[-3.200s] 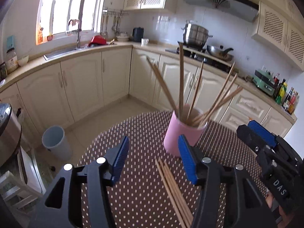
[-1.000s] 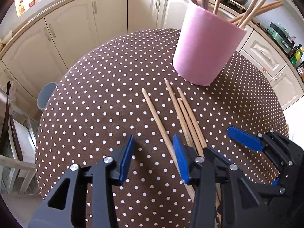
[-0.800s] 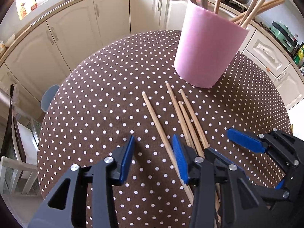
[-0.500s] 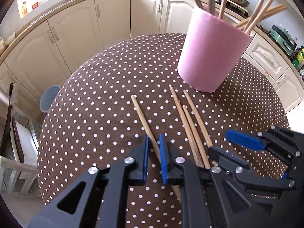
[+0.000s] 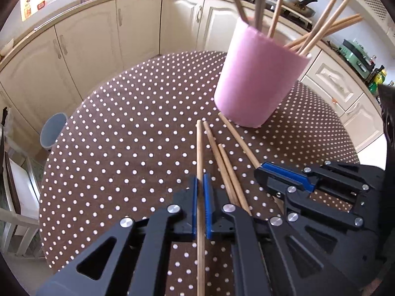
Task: Organize utensils
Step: 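Carry the left tool's chopstick into the pink cup while the right tool inserts its own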
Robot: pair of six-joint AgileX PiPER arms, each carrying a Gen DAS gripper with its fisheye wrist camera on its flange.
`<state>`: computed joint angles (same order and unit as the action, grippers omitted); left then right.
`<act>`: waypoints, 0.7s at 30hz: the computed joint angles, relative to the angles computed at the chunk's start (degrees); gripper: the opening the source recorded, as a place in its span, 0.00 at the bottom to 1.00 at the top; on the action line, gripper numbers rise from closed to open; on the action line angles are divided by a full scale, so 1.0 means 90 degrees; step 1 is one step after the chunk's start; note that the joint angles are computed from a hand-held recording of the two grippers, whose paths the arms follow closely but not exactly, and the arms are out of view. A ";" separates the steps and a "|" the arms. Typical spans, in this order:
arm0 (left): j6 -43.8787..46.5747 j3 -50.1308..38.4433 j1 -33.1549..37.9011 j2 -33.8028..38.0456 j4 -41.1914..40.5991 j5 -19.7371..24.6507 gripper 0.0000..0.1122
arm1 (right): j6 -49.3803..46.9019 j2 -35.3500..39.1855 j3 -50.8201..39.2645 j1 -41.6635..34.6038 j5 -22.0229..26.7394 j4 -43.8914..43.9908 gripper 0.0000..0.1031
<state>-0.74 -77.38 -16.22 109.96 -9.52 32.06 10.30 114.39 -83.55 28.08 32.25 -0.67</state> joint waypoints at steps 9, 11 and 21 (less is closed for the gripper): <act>0.0695 0.0644 0.0080 -0.1586 -0.0616 -0.0143 0.05 | -0.0328 -0.1714 0.1574 -0.0149 -0.1281 0.0541 0.06; 0.0639 0.0740 0.0038 -0.1925 -0.0559 -0.0167 0.05 | -0.0043 -0.2147 0.1918 -0.0124 -0.1605 0.0258 0.03; -0.0131 0.0677 -0.0219 -0.2282 0.0327 -0.0071 0.05 | -0.0473 -0.2106 0.1683 -0.0315 -0.0902 0.0544 0.04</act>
